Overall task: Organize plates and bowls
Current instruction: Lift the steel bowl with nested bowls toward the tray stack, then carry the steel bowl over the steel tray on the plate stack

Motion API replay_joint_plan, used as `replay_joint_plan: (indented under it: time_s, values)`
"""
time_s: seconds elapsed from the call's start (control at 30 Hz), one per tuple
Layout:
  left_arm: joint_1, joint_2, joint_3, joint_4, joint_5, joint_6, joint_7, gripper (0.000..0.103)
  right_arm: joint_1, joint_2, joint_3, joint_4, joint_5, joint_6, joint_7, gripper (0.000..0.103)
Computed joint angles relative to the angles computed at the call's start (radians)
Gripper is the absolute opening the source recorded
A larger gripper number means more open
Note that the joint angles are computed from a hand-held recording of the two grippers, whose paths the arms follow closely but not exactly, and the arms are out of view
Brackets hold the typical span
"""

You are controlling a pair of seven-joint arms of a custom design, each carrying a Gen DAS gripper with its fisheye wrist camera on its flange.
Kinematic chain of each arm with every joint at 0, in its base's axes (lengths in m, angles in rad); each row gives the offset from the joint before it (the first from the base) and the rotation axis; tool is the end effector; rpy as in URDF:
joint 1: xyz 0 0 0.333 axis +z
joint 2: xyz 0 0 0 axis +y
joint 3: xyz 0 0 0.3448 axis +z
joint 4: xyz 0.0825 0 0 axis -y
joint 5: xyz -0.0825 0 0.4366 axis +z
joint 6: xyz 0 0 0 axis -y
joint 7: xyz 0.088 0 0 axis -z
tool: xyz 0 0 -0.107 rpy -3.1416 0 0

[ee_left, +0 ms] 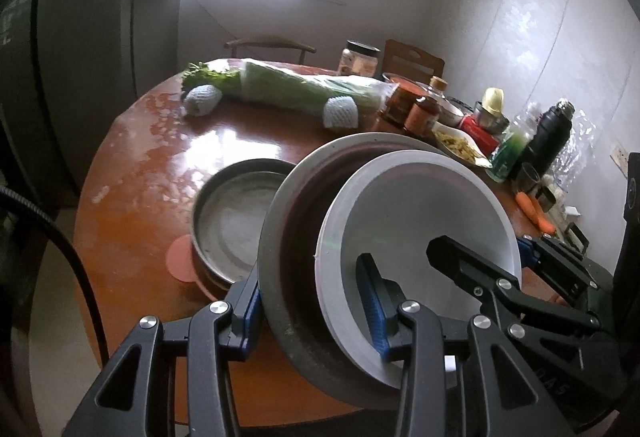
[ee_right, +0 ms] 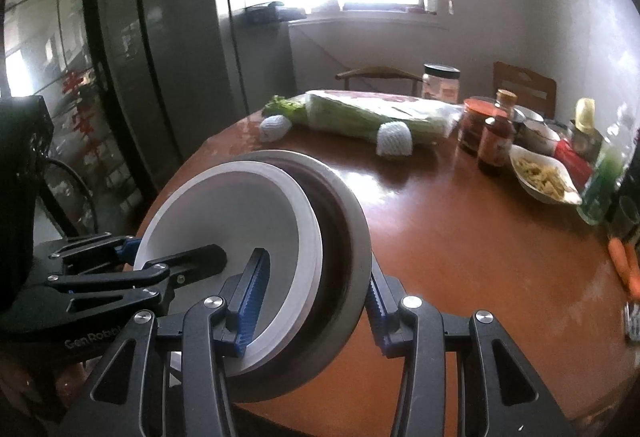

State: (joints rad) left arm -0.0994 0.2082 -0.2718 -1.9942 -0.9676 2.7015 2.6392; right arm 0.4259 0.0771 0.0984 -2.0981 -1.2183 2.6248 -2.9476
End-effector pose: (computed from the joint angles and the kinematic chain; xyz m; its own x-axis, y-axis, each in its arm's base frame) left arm 0.6393 -0.2106 0.4017 -0.6392 -0.7351 0.2261 -0.6481 0.3565 -0.6730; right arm 0.5363 0.3348 0.4197 -0.2124 -0.9696 -0.1215 -0.6076 0.2285 -0.7607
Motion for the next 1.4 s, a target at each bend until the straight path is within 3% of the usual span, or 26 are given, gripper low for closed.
replay_joint_plan:
  time_s: [0.67,1.4]
  values:
    - [0.040,0.076,-0.002,0.119,0.046,0.023,-0.044,0.042,0.030,0.139,-0.064,0.182,0.021,0.056,-0.106,0.047]
    - [0.038,0.251,-0.018,0.257,0.312,0.016,-0.258,0.042,0.045,0.264,-0.136,0.253,0.140,0.146,-0.165,0.047]
